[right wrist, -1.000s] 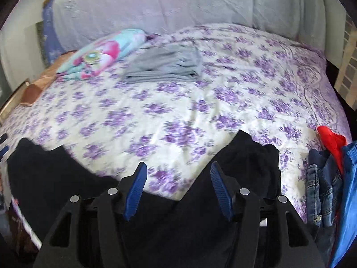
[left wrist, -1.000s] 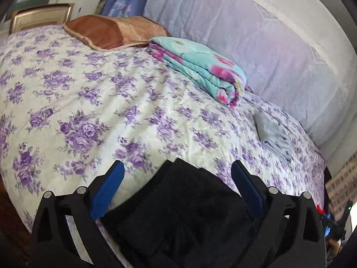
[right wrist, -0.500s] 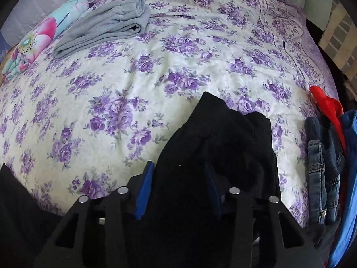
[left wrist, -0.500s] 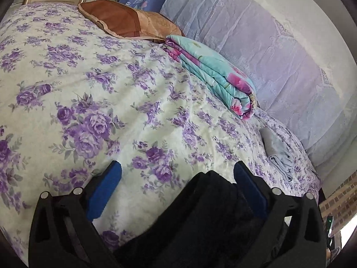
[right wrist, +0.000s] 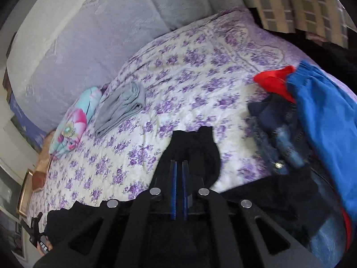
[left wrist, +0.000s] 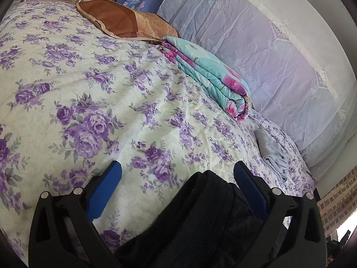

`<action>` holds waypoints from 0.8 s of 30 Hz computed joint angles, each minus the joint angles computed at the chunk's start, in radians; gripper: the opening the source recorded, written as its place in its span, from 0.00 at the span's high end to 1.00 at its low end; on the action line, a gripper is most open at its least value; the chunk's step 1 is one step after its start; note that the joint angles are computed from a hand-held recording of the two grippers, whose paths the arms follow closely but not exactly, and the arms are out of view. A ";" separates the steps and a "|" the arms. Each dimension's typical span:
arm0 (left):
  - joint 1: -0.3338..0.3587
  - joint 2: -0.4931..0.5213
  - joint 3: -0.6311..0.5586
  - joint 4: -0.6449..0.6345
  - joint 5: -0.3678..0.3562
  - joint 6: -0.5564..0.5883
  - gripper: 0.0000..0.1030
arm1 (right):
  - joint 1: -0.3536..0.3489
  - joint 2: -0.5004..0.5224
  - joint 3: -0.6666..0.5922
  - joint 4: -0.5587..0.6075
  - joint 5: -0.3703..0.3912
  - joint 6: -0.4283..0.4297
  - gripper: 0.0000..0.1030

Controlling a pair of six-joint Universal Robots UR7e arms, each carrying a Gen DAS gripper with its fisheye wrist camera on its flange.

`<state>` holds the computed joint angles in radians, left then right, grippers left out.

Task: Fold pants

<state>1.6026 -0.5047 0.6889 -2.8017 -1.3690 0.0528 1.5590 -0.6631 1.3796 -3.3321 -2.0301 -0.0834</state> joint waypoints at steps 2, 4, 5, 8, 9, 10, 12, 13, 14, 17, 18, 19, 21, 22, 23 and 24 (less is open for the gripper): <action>-0.001 -0.001 0.002 0.000 0.004 0.000 0.05 | -0.006 -0.030 0.067 -0.027 -0.038 -0.003 0.92; -0.003 0.001 -0.002 0.006 0.014 0.001 0.05 | 0.007 0.001 0.046 -0.030 -0.107 -0.073 0.84; -0.003 0.001 -0.003 0.008 0.017 0.002 0.05 | 0.014 0.025 0.017 -0.009 -0.107 -0.113 0.62; -0.003 0.003 -0.007 0.010 0.018 0.002 0.05 | 0.038 0.117 -0.104 0.062 -0.071 -0.195 0.44; -0.003 0.003 -0.007 0.010 0.018 0.002 0.05 | 0.048 0.162 -0.172 0.110 -0.077 -0.222 0.44; -0.003 0.003 -0.007 0.010 0.018 0.002 0.05 | 0.058 0.204 -0.238 0.153 -0.092 -0.244 0.43; -0.003 0.002 -0.005 0.007 0.015 0.001 0.05 | 0.072 0.308 -0.414 0.280 -0.153 -0.260 0.40; -0.002 0.002 -0.004 0.005 0.010 0.001 0.05 | 0.077 0.363 -0.511 0.354 -0.202 -0.260 0.39; -0.001 0.002 -0.003 0.001 0.003 0.000 0.05 | 0.081 0.417 -0.601 0.406 -0.258 -0.272 0.39; 0.005 -0.004 0.009 -0.015 -0.027 -0.002 0.05 | 0.081 0.563 -0.839 0.463 -0.438 -0.375 0.39; 0.007 -0.006 0.013 -0.020 -0.037 -0.003 0.05 | 0.074 0.566 -0.846 0.468 -0.461 -0.378 0.39; 0.009 -0.007 0.015 -0.025 -0.046 -0.004 0.05 | 0.065 0.544 -0.811 0.469 -0.453 -0.359 0.42; 0.012 -0.009 0.020 -0.033 -0.061 -0.006 0.05 | 0.048 0.465 -0.678 0.429 -0.377 -0.321 0.63; 0.013 -0.009 0.020 -0.035 -0.065 -0.007 0.05 | 0.043 0.431 -0.625 0.418 -0.344 -0.294 0.84; 0.013 -0.008 0.019 -0.034 -0.065 -0.008 0.05 | 0.036 0.385 -0.556 0.407 -0.286 -0.248 0.90; 0.013 -0.009 0.021 -0.036 -0.065 -0.006 0.05 | 0.035 0.360 -0.518 0.386 -0.256 -0.218 0.90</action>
